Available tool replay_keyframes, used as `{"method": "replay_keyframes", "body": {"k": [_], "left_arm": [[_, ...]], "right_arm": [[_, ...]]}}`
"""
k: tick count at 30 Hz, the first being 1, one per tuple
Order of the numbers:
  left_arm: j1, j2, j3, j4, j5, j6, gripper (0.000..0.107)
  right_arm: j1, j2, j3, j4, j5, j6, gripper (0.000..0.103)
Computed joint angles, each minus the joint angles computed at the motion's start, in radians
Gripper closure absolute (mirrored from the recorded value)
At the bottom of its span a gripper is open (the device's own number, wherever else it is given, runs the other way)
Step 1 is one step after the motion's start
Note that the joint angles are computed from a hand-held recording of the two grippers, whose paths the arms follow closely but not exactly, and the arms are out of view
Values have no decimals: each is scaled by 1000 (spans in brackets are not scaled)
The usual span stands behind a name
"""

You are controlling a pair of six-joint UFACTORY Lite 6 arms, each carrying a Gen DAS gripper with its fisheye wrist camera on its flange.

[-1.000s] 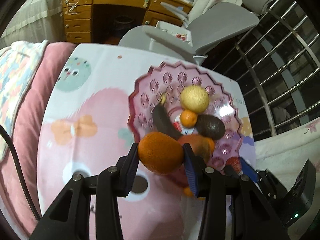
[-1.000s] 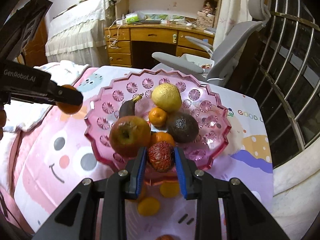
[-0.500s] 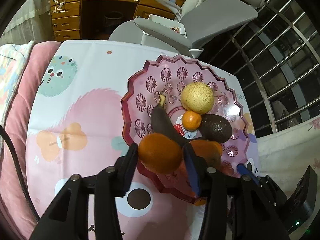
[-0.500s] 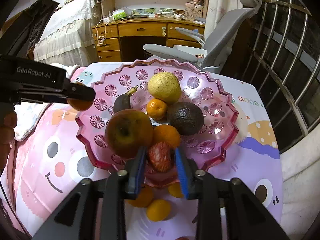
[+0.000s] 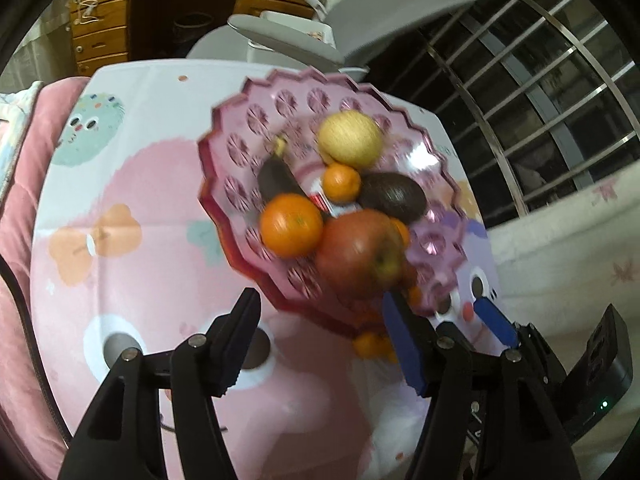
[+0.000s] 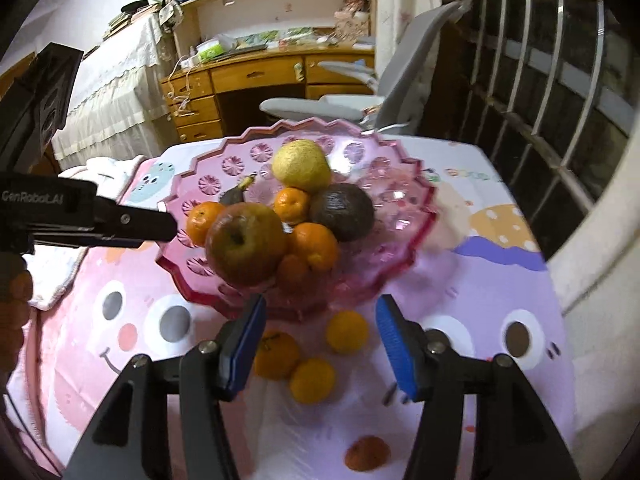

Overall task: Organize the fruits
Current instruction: 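Carry the mandarin and wrinkled red fruit into the bowl and release both, then grasp a mandarin with the left gripper while the right gripper grasps another wrinkled fruit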

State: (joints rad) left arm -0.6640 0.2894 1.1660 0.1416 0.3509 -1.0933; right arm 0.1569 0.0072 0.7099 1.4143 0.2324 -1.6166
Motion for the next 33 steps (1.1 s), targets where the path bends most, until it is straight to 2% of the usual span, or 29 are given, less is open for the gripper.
{"method": "replay_keyframes", "body": {"k": [3,6,11,15,18,21,24,33], "left_arm": [[-33,-2,-7,-32,11,18,44],[-53,3,-11,-77,15,48,44],[-94,59,30,-124,36,92,39],[-109,131,86,-179,39,149,38],[-126,183,124,-208,34,173,38],[-148,238,169,-186,25,165,38],[-177,287,220,-88,33,94,38],[-200,393,305,-24,-11,3,38]], "right_arm": [[-40,-73,-76,80,10,-105,46],[-82,-127,-127,88,26,-147,45],[-159,-193,-205,-54,75,-61,45],[-195,-215,-250,-199,89,66,45],[-219,-222,-279,-227,111,90,45],[-207,-220,-301,-230,83,93,45],[-213,-207,-314,-162,61,12,45],[-257,-126,-290,-21,90,-190,45]]}}
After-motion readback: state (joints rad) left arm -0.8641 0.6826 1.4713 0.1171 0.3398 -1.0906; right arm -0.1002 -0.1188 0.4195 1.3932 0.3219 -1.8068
